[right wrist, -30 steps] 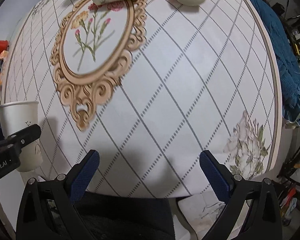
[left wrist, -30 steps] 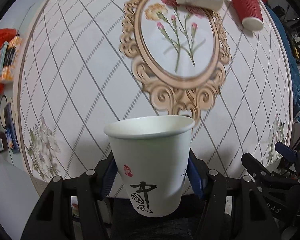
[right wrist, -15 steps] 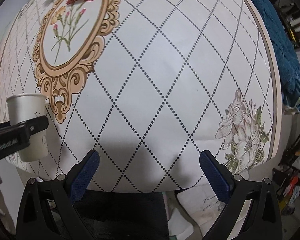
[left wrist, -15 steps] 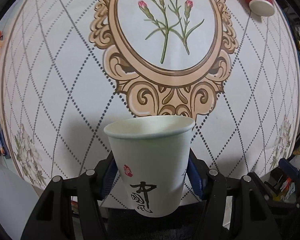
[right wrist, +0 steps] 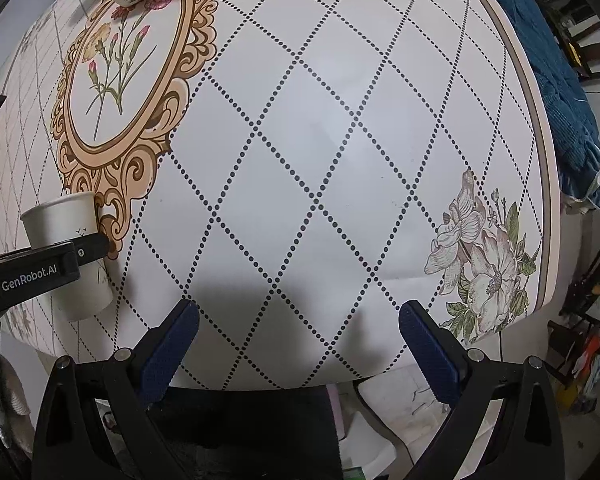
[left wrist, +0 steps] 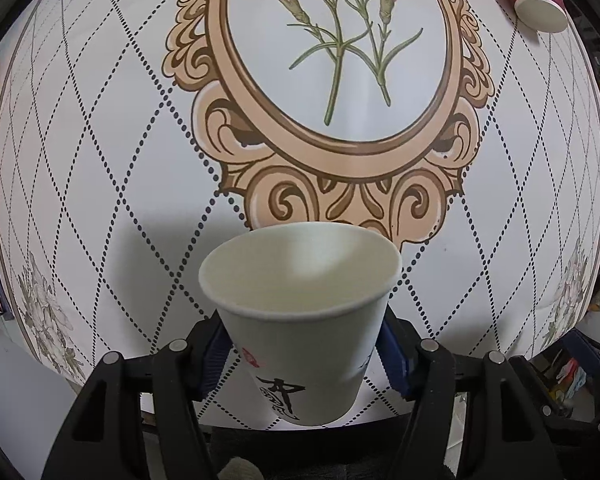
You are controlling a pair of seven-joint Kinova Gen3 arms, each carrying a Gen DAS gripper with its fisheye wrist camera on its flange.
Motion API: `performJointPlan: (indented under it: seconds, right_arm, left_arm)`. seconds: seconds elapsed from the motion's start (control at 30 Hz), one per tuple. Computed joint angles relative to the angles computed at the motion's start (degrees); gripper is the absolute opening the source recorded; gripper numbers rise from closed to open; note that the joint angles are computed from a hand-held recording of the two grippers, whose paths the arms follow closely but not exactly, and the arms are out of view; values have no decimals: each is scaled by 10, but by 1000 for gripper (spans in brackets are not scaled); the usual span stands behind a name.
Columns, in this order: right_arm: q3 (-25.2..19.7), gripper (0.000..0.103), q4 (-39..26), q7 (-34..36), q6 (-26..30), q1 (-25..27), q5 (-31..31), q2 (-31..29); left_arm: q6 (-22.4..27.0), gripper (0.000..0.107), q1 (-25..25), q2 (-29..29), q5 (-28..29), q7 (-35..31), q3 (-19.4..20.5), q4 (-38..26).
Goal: Flip cup upside down
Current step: 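Lift the white cup with the left tool and carry it toward the flower frame, then lower the white cup upright onto the table and open the left tool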
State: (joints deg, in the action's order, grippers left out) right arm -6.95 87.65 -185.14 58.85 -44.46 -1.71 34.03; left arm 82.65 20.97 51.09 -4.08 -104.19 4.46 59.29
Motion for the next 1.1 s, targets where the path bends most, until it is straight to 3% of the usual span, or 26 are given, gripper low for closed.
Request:
performJointPlan:
  seconds: [0.1,0.23,0.43,0.63,0.87,1.1]
  right_arm:
    - [-5,102,37,-28,-3,-20,-5,-29]
    - [3,102,11,-5,-6,1,-2,-1]
    - [2,102,-49,5,33,19,-1,25]
    - [12,102,-83,-9,68,0,18,17]
    - [18,102,-178,-16,137,-38,69,13]
    - [32,102,-303,-8,200,-69,99,46]
  left_arm:
    - [-5,85,-5,-1,0,-6,0,-2]
    - [-15,86,-3,-1,-1,-8,0,5]
    - [-20,87,-6,-12,-1,-6,-2,13]
    - [-58,87,-32,-74,5,-27,2,55]
    - [-97,87,-69,-152,-6,-54,-7,91]
    - [-94,87,-117,-200,8,-86,-6,107]
